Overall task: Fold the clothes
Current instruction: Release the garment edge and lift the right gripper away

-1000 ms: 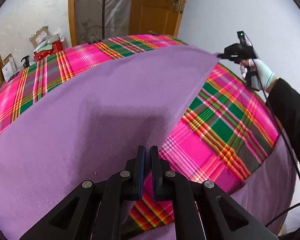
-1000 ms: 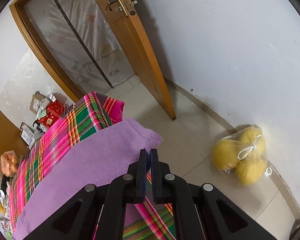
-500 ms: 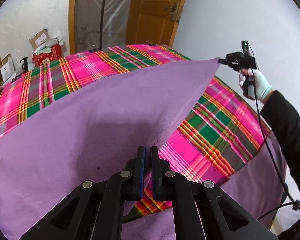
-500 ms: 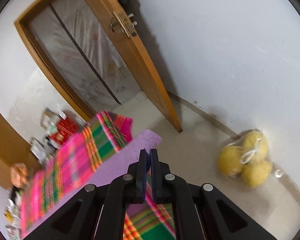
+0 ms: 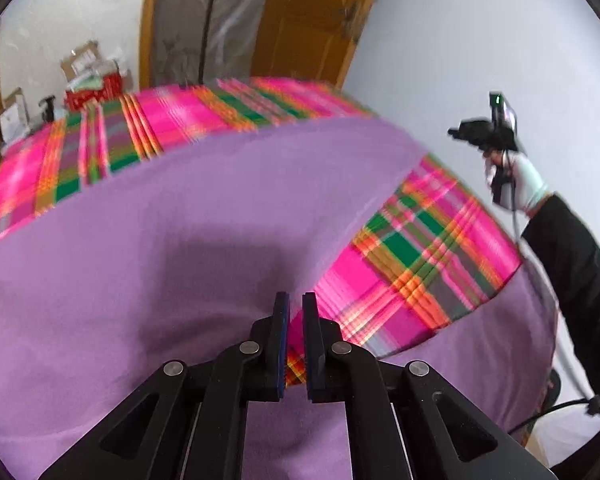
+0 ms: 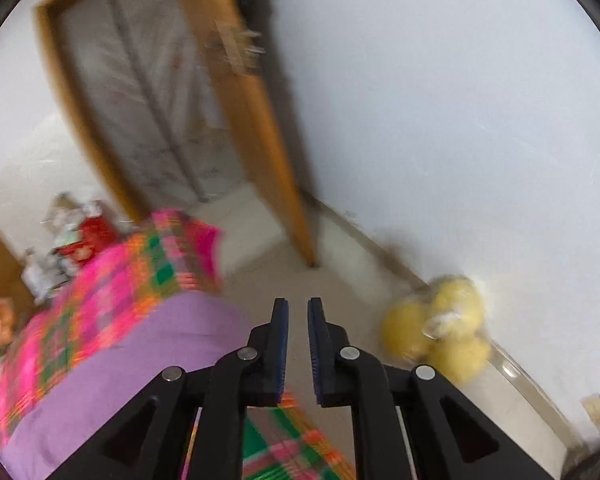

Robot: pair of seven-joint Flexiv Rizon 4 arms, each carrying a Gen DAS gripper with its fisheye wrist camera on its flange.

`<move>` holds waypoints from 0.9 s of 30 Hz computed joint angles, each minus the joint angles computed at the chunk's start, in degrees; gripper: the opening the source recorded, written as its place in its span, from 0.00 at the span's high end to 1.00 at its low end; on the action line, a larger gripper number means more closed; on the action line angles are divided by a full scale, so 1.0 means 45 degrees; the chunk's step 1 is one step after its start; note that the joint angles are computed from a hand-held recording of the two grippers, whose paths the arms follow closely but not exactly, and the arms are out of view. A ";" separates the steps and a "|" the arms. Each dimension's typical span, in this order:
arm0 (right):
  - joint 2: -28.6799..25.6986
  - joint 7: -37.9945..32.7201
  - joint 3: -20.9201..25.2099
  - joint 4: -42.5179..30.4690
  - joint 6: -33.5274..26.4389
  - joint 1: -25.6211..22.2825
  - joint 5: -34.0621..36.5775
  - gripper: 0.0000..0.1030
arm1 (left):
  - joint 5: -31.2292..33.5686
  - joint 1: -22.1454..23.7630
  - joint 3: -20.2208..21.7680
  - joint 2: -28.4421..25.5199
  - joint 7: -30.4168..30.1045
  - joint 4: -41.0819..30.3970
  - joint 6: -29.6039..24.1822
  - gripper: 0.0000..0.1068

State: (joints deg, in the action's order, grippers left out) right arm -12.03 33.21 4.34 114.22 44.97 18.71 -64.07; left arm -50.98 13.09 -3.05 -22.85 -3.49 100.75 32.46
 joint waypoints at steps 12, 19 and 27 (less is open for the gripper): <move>-0.4168 -0.4904 -0.0855 -0.4042 0.3604 0.0618 0.2202 0.91 | -0.0738 0.0044 -0.0183 -0.0907 -0.2211 -0.0296 0.3351 0.94; -0.3758 -0.3991 -0.1860 -0.4265 -0.0416 0.1750 0.3309 0.89 | 0.0034 -0.0052 -0.0184 -0.1416 -0.3507 -0.0387 0.5960 0.94; -0.4158 -0.4600 -0.1443 -0.4789 0.2175 0.2296 0.1307 0.89 | 0.1120 0.0490 -0.0602 -0.1686 -0.4679 -0.0657 0.6170 0.93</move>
